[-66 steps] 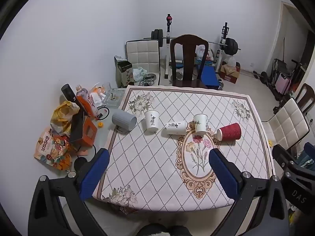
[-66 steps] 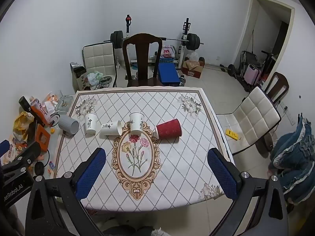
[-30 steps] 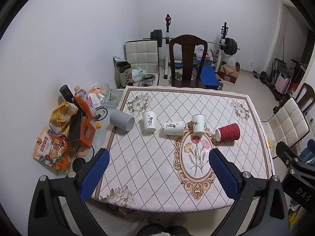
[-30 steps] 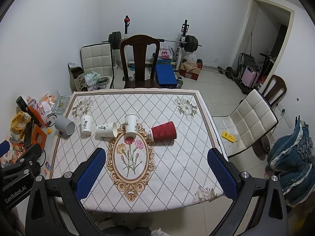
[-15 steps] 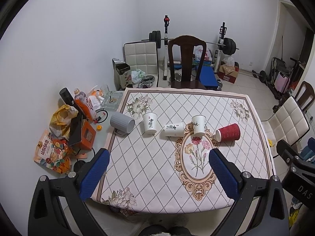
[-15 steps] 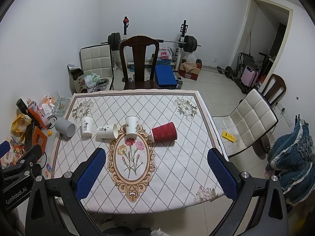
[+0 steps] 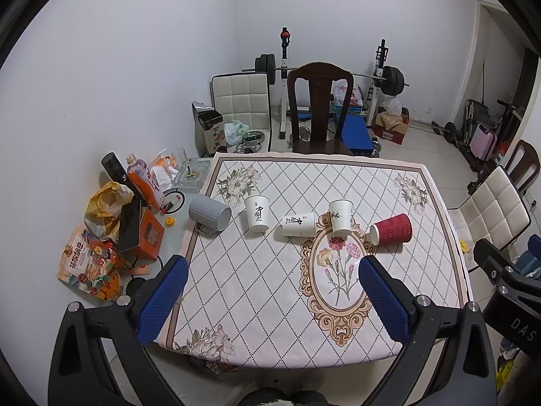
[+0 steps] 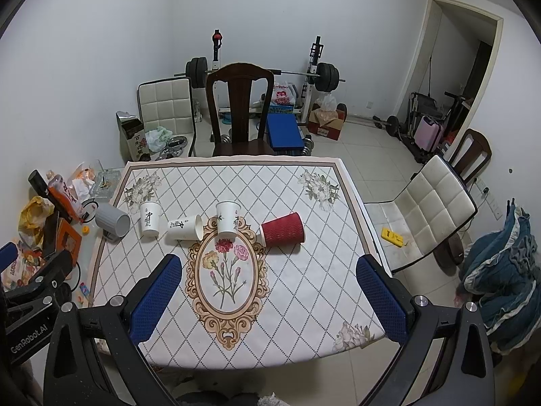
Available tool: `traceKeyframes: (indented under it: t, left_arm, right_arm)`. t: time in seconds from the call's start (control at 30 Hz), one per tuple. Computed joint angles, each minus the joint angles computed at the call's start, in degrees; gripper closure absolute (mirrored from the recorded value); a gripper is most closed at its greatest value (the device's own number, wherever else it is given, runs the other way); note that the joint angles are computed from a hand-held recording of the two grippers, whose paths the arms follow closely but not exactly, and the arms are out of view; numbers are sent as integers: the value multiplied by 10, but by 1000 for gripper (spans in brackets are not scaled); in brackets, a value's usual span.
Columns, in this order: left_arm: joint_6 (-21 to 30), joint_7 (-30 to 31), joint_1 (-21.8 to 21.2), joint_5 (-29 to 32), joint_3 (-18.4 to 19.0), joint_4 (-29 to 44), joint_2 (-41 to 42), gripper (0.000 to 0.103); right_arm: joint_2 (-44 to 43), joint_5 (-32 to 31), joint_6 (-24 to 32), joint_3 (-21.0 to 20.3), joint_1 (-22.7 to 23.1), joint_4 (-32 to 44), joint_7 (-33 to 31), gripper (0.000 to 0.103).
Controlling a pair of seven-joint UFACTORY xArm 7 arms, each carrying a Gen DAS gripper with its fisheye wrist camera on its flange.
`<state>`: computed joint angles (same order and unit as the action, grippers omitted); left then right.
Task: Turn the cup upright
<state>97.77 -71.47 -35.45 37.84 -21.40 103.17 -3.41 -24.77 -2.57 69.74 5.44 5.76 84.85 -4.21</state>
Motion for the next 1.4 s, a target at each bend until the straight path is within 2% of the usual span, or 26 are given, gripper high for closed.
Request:
traceKeyframes:
  t: [0.57,0.7,0.8,0.93,1.2,1.4]
  left_arm:
    - [3,9,-1,3,4,10,5,0]
    - [-3,21,1,1,8,15,6,0]
    - [-12,31,5,-4,12,12,4,0]
    - [-46,41,19,-26,18,-24,-16,0]
    - [-136,80,62,-90,35,-114,-27,0]
    - [-179,119,77,-147,61,-114,43,0]
  right_arm:
    - [-6,0,-2,-1,0,-8,0,0]
    - [3,-4,3,3,-1,3,6,0]
    - [27,-16,24,21,-1,44,30,0]
    - [31,-25,23,23,0,40,54,0]
    - [36,-76,10,29,-18,-50,120,0]
    - [97,-105,4,6,-30,-95,149,0]
